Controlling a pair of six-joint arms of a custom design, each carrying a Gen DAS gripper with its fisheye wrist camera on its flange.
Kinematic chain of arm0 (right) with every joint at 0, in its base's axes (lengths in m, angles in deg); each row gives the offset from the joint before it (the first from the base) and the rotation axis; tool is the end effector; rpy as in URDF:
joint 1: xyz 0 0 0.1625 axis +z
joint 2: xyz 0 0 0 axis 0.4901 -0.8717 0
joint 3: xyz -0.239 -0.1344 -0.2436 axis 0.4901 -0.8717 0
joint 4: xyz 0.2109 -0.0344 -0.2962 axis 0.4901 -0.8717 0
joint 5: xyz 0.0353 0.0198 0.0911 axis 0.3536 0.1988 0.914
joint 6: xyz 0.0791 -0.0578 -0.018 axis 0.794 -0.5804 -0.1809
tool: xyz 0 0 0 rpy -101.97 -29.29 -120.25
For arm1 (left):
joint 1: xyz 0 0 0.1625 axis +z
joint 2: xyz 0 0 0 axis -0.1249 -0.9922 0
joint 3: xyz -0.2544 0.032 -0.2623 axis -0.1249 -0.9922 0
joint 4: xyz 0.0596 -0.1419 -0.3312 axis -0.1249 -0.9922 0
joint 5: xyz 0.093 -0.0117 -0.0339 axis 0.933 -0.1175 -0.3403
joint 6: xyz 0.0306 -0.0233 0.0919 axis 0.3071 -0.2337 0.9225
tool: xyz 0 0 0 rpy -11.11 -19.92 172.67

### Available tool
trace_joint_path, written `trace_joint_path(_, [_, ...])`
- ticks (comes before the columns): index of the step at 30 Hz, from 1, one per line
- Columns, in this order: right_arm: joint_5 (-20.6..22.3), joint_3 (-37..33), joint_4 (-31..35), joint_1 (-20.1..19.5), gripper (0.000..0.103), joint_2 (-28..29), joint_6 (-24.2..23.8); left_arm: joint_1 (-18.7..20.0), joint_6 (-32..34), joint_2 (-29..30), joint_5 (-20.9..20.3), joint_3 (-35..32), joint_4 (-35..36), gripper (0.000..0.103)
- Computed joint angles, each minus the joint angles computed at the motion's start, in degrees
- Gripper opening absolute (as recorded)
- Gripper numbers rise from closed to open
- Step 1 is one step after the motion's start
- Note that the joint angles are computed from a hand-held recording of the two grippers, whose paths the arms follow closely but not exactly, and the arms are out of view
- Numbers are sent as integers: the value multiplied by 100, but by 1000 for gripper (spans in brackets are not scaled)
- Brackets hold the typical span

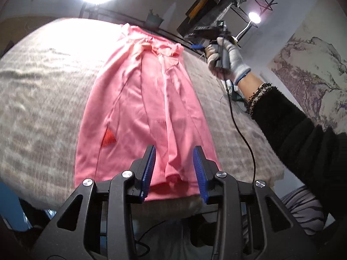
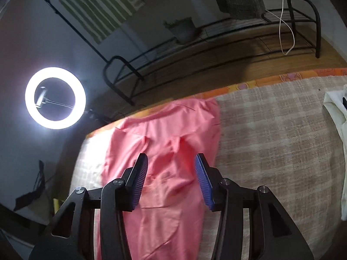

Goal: Fold small clothes

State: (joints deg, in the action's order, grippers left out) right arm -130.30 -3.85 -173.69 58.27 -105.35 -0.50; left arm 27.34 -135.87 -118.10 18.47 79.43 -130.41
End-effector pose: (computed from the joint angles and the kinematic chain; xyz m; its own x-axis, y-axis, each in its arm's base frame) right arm 0.0831 -0.6387 0.4135 -0.9583 0.0608 0.2793 -0.1124 0.8183 -0.5637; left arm -0.2839 -0.2988 0.1356 -0.9255 0.3032 -0.2268 0.3762 0.8045 -0.4596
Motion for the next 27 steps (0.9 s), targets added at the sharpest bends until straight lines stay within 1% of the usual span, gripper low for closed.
trace_joint_path(3, [-238,-174,106,124,45,257,-220,8,63,54,126,-8,-2,35])
trace_joint_path(4, [-431,-275,122,207,45,406,-338,54,39,62,90,0,-25,35])
trace_joint_path(6, [-1046,-504,178,385,43,719,-625,162,-11,94,13,-33,-14,35])
trace_joint_path(7, [-1267,-611,216,449,40,849,-696,221,-62,102,-18,-35,10,35])
trace_joint_path(8, [-1533,-740,226,497,34,1026,-805,239,-88,102,-28,-25,26,35])
trace_joint_path(9, [-1722,-804,240,524,9,1126,-842,270,-114,101,-24,-22,54,35])
trace_joint_path(10, [-1883,-855,241,547,1,1211,-881,296,-109,90,-20,-6,54,35])
trace_joint_path(11, [-2014,-825,2,587,1,1266,-1064,312,-112,90,-14,0,41,35])
trace_joint_path(12, [-1996,-750,-219,609,0,1256,-1245,329,-120,86,-12,15,7,35])
trace_joint_path(13, [-1782,-649,-426,629,0,1196,-1451,333,-127,71,-15,39,-13,35])
trace_joint_path(15, [-1445,-554,-603,653,0,1133,-1732,341,-139,66,-34,57,-12,35])
trace_joint_path(17, [-1523,-646,-747,696,0,1281,-1924,379,-129,106,-71,51,-45,35])
trace_joint_path(20, [-1743,-980,-510,684,0,1596,-1955,369,-141,102,-38,42,-6,35])
trace_joint_path(21, [-1835,-1096,-353,680,0,1681,-1893,333,-137,80,41,47,6,35])
trace_joint_path(23, [-1933,-1431,253,663,0,1853,-1544,269,-111,48,215,40,58,35])
trace_joint_path(24, [-1991,-1468,400,651,1,1854,-1398,236,-109,30,322,38,101,35])
trace_joint_path(26, [-1946,-1319,366,655,5,1693,-1247,190,-136,-53,446,64,155,35])
trace_joint_path(27, [-1869,-1198,285,658,10,1576,-1228,183,-153,-102,496,83,170,35])
